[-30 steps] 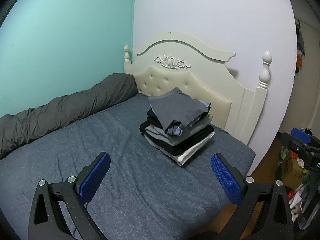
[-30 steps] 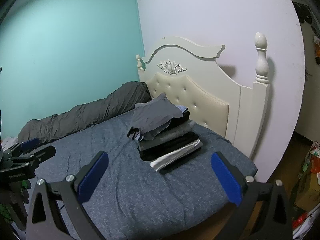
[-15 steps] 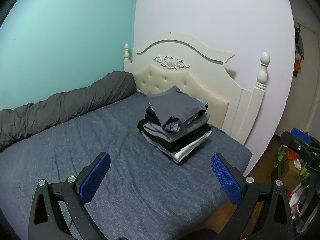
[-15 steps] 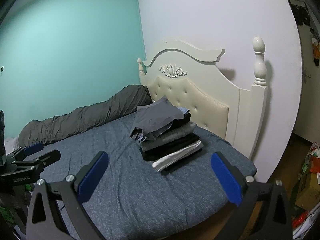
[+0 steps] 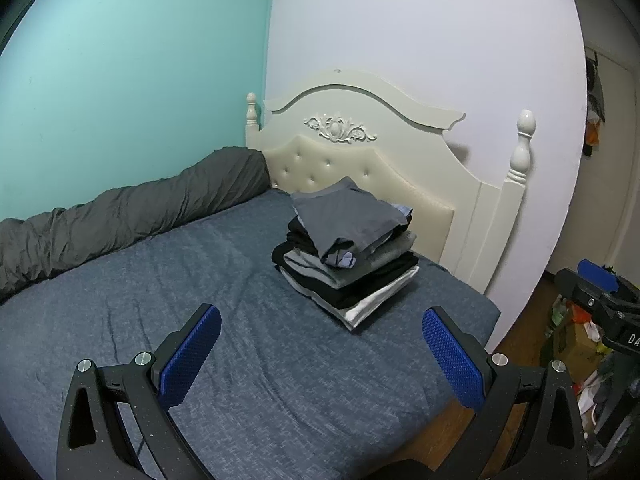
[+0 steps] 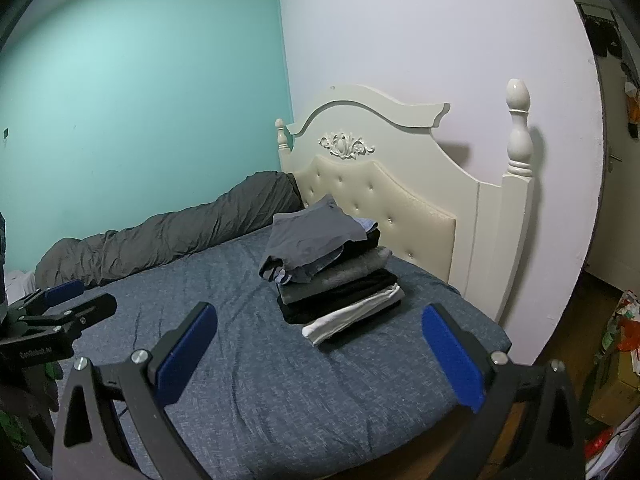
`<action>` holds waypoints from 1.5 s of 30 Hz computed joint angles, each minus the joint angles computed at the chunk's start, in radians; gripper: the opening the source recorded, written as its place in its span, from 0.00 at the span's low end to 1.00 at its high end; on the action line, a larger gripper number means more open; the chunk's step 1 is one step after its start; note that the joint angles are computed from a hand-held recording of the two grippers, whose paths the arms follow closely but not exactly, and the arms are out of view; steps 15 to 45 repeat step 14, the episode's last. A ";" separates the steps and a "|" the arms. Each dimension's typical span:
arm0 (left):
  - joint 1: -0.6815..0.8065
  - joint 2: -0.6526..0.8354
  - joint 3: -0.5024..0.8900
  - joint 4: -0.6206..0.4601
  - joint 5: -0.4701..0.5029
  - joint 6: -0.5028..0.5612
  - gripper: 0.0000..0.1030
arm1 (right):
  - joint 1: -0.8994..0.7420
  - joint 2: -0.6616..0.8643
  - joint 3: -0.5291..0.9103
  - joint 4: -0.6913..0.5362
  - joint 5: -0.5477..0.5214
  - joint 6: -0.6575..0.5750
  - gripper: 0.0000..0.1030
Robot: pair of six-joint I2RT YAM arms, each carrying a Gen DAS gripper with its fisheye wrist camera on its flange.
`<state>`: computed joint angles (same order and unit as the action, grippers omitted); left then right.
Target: Fold clothes
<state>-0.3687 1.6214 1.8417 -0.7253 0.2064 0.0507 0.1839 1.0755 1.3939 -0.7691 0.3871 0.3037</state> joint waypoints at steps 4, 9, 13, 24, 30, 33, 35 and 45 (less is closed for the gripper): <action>-0.004 -0.006 -0.009 0.007 -0.003 0.006 1.00 | -0.002 -0.004 -0.005 0.002 0.002 -0.003 1.00; 0.000 -0.011 -0.017 0.011 0.004 0.003 1.00 | -0.005 -0.004 -0.006 0.001 0.002 -0.003 1.00; 0.009 -0.009 -0.011 0.004 0.012 0.001 1.00 | -0.004 -0.005 -0.008 -0.001 0.001 -0.001 1.00; 0.012 -0.008 -0.008 0.002 0.013 0.000 1.00 | -0.005 -0.004 -0.009 0.000 -0.001 -0.001 1.00; 0.012 -0.008 -0.008 0.002 0.013 0.000 1.00 | -0.005 -0.004 -0.009 0.000 -0.001 -0.001 1.00; 0.012 -0.008 -0.008 0.002 0.013 0.000 1.00 | -0.005 -0.004 -0.009 0.000 -0.001 -0.001 1.00; 0.012 -0.008 -0.008 0.002 0.013 0.000 1.00 | -0.005 -0.004 -0.009 0.000 -0.001 -0.001 1.00; 0.012 -0.008 -0.008 0.002 0.013 0.000 1.00 | -0.005 -0.004 -0.009 0.000 -0.001 -0.001 1.00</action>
